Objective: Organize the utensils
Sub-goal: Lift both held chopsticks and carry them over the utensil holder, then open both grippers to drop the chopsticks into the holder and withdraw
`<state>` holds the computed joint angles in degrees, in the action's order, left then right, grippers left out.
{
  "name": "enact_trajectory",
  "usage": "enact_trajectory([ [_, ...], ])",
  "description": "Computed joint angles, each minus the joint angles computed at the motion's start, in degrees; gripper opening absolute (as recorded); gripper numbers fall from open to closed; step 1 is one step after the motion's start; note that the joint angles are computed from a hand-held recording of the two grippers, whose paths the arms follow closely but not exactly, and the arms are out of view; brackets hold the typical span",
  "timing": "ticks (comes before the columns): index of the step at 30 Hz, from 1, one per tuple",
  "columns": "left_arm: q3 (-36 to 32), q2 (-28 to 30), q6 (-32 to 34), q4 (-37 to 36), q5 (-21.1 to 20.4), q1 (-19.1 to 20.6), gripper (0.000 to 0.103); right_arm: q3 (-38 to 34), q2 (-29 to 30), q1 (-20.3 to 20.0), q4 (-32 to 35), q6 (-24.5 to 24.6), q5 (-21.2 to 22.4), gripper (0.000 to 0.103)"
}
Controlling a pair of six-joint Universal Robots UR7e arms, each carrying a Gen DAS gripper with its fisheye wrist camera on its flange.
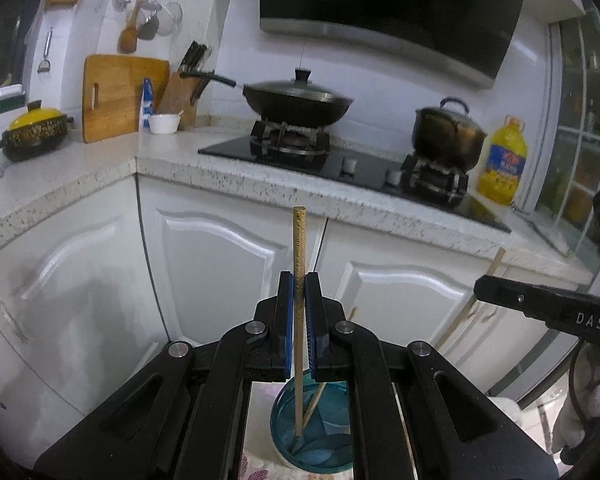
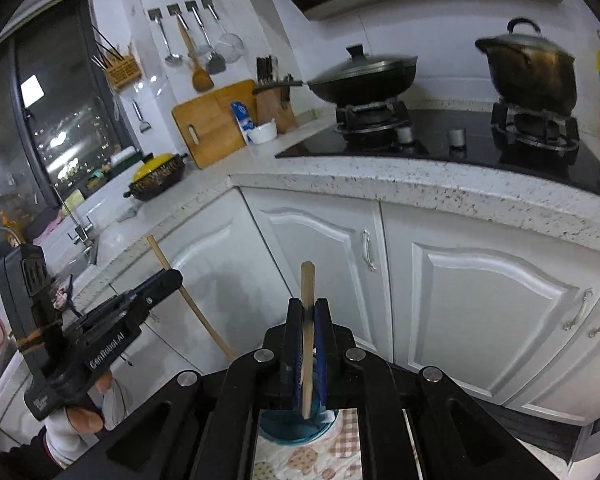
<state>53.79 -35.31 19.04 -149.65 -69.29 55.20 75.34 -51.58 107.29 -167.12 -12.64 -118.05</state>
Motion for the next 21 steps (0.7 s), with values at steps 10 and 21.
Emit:
enact_trajectory([
  [10,-0.2,3.0,-1.2,4.1,2.6,1.7,0.004,-3.0,4.0,-4.6,6.6,3.4,2.8,0.006],
  [21,0.4,3.1,-2.0,6.4,3.5,2.1,0.006,-1.5,4.3,-6.0,7.3,5.2,2.8,0.039],
])
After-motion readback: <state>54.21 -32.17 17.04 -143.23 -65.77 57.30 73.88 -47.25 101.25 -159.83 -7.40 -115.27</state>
